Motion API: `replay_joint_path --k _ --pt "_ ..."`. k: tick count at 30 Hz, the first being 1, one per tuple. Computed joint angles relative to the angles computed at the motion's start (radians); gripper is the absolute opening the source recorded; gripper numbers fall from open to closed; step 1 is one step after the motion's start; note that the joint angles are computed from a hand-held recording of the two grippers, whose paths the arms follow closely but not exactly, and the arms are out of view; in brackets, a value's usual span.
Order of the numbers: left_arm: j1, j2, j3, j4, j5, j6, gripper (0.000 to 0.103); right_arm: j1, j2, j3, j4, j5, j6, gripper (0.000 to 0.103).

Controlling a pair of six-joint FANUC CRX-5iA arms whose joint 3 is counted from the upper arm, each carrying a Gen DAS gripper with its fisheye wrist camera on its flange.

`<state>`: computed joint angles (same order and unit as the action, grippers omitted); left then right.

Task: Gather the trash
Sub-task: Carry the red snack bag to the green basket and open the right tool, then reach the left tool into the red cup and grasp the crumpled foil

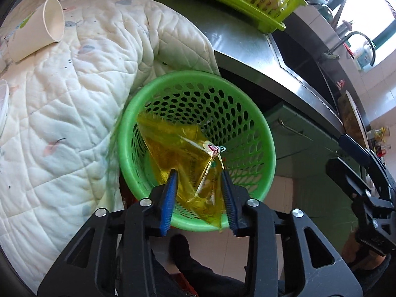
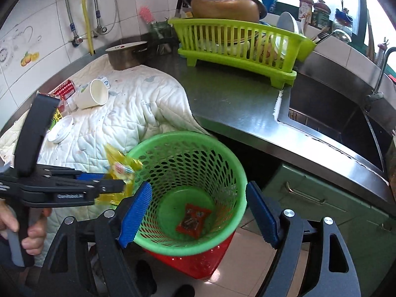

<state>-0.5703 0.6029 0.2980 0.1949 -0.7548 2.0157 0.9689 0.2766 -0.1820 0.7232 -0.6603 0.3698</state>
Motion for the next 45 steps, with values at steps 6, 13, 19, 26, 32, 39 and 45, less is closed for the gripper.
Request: replay_joint_path --k 6,13,19,26,32,39,45 --pt "-0.011 0.01 0.021 -0.023 -0.015 0.033 0.053 -0.008 -0.018 -0.02 0.013 0.02 -0.007 0.075" --pt "0.0 -0.083 -0.055 -0.106 0.002 0.119 0.057 -0.008 0.007 0.016 0.011 0.049 0.025 0.078" --pt "0.021 -0.193 -0.142 -0.215 -0.001 0.232 0.058 0.0 0.066 0.109 -0.034 0.073 0.11 0.079" --pt "0.058 -0.325 -0.255 -0.337 -0.014 0.368 0.059 0.021 0.185 0.311 -0.149 0.061 0.31 0.08" --pt "0.117 -0.439 -0.349 -0.43 -0.041 0.453 0.059 0.038 0.293 0.501 -0.234 0.023 0.464 0.082" --pt "0.188 -0.52 -0.378 -0.552 -0.102 0.55 0.08 0.057 0.407 0.702 -0.325 -0.039 0.579 0.083" --pt "0.242 -0.579 -0.388 -0.655 -0.099 0.632 0.079 0.071 0.477 0.826 -0.354 -0.087 0.618 0.083"
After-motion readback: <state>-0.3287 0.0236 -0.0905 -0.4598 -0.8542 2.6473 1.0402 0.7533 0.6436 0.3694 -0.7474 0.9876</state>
